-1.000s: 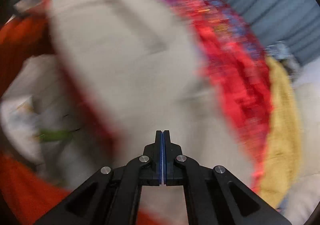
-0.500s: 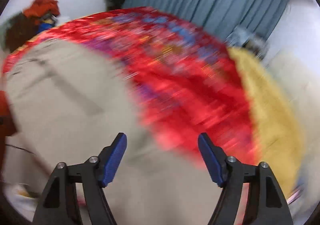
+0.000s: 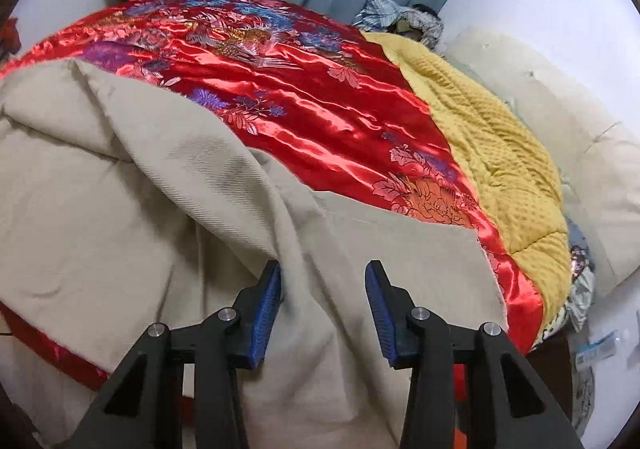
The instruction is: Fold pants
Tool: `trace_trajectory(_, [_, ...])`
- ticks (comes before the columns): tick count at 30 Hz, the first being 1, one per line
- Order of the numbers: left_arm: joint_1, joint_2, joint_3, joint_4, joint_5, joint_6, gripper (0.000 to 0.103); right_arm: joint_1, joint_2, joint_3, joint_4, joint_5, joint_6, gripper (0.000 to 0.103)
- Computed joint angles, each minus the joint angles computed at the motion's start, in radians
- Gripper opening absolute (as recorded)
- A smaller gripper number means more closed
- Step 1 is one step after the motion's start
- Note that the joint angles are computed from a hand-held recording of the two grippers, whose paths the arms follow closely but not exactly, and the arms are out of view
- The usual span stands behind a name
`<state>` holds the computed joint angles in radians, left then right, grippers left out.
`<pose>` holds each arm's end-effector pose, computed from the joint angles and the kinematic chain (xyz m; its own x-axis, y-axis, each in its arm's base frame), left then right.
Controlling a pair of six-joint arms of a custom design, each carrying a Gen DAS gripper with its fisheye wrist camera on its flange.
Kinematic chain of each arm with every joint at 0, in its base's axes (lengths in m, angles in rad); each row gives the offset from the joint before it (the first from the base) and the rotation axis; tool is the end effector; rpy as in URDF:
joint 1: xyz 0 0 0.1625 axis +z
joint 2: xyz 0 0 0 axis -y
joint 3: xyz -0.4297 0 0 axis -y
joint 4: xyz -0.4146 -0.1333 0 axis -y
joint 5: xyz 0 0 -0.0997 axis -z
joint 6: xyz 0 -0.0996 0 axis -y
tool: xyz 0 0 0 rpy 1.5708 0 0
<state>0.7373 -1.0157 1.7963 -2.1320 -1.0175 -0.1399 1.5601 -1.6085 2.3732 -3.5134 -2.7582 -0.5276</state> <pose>-0.3193 -0.5407 0.1315 -0.5833 0.6083 -0.5382 0.6475 0.7483 0.1440 0.0371 -0.3560 0.3827 -0.3173 0.5509 0.7719 -0.1802 0.7641 -0.6194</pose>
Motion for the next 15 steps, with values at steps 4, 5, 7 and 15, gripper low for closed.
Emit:
trace_trajectory(4, [-0.015,0.003,0.008,-0.010,0.020,0.016,0.102,-0.006,-0.100,0.070,0.410,0.050,0.184,0.042])
trace_trajectory(5, [-0.019,0.004,0.010,-0.017,0.030,0.021,0.102,0.000,-0.114,0.076,0.464,0.051,0.211,0.040])
trace_trajectory(7, [-0.020,0.008,0.011,-0.017,0.043,0.026,0.102,0.004,-0.141,0.085,0.486,0.060,0.217,0.014])
trace_trajectory(15, [-0.024,0.035,-0.018,-0.056,0.060,0.038,0.102,-0.098,-0.113,-0.436,0.490,0.151,-0.111,0.022])
